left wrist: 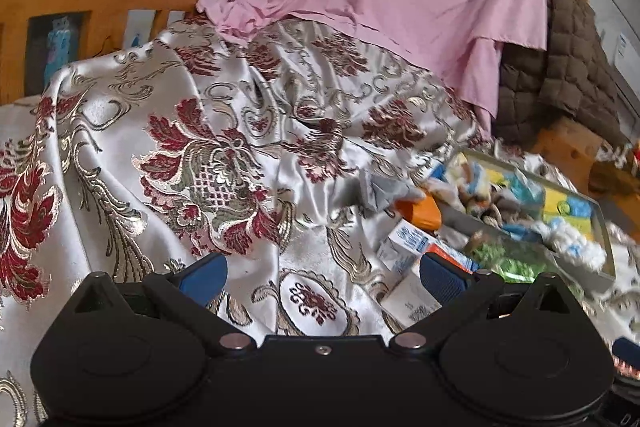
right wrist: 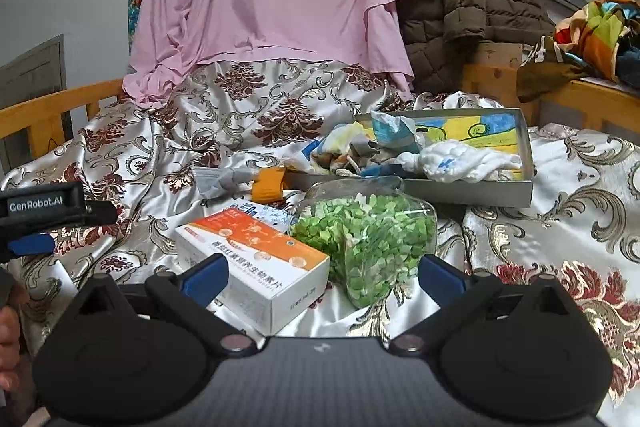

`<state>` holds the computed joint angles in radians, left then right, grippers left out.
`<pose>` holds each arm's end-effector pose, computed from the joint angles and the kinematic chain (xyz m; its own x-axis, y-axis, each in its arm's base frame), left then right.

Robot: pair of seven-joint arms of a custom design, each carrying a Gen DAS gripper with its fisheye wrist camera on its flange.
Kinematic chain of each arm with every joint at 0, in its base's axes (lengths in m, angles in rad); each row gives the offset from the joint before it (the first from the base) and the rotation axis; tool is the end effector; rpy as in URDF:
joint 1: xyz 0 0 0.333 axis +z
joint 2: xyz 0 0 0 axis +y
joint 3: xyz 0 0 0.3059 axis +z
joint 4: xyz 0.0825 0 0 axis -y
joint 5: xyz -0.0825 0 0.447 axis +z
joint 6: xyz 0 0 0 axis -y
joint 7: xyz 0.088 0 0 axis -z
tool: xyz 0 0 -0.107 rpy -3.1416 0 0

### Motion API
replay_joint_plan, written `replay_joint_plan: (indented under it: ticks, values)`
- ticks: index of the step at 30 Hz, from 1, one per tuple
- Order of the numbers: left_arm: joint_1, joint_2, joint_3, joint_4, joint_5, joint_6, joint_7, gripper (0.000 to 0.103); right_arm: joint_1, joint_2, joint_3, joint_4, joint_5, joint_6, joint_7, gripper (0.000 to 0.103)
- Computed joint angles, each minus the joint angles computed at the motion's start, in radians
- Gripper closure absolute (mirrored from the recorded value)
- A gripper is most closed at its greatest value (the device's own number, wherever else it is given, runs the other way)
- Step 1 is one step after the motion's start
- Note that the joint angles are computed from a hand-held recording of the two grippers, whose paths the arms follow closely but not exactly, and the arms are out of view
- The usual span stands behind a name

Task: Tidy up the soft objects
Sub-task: 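Move the left tool to the grey mask while the right tool approaches the orange sponge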

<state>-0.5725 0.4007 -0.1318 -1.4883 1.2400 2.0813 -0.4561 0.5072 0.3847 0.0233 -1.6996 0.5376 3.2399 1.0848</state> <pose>0.6211 -0.4460 0.4648 0.5415 -0.7844 0.3023 -0.2492 -0.4933 -0.8334 0.6715 0.3329 0.4628 0.4459 -0.8945 -0.0328 -0.3856 -0.1589 -0.9089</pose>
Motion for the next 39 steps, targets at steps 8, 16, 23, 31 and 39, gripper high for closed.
replay_joint_plan:
  ticks: [8, 16, 23, 31, 39]
  values:
    - [-0.011, 0.029, 0.020, 0.032, 0.031, -0.033, -0.049, 0.001, 0.123, 0.043, -0.149, 0.060, -0.055, -0.027, 0.063, 0.000]
    - [-0.018, 0.061, 0.032, 0.070, 0.033, -0.076, -0.079, 0.001, 0.284, 0.088, -0.348, 0.092, -0.146, -0.047, 0.152, 0.000]
    - [0.011, 0.093, 0.060, 0.110, 0.042, 0.033, -0.076, 0.001, 0.322, 0.152, -0.437, 0.194, -0.281, -0.123, 0.228, 0.000]
    - [0.066, 0.161, 0.096, 0.184, 0.008, 0.236, -0.028, 0.001, 0.183, 0.266, -0.306, 0.421, -0.390, -0.245, 0.210, 0.000]
    - [0.105, 0.213, 0.137, 0.232, -0.059, 0.409, -0.004, 0.001, 0.103, 0.411, -0.212, 0.648, -0.484, -0.312, 0.192, 0.000]
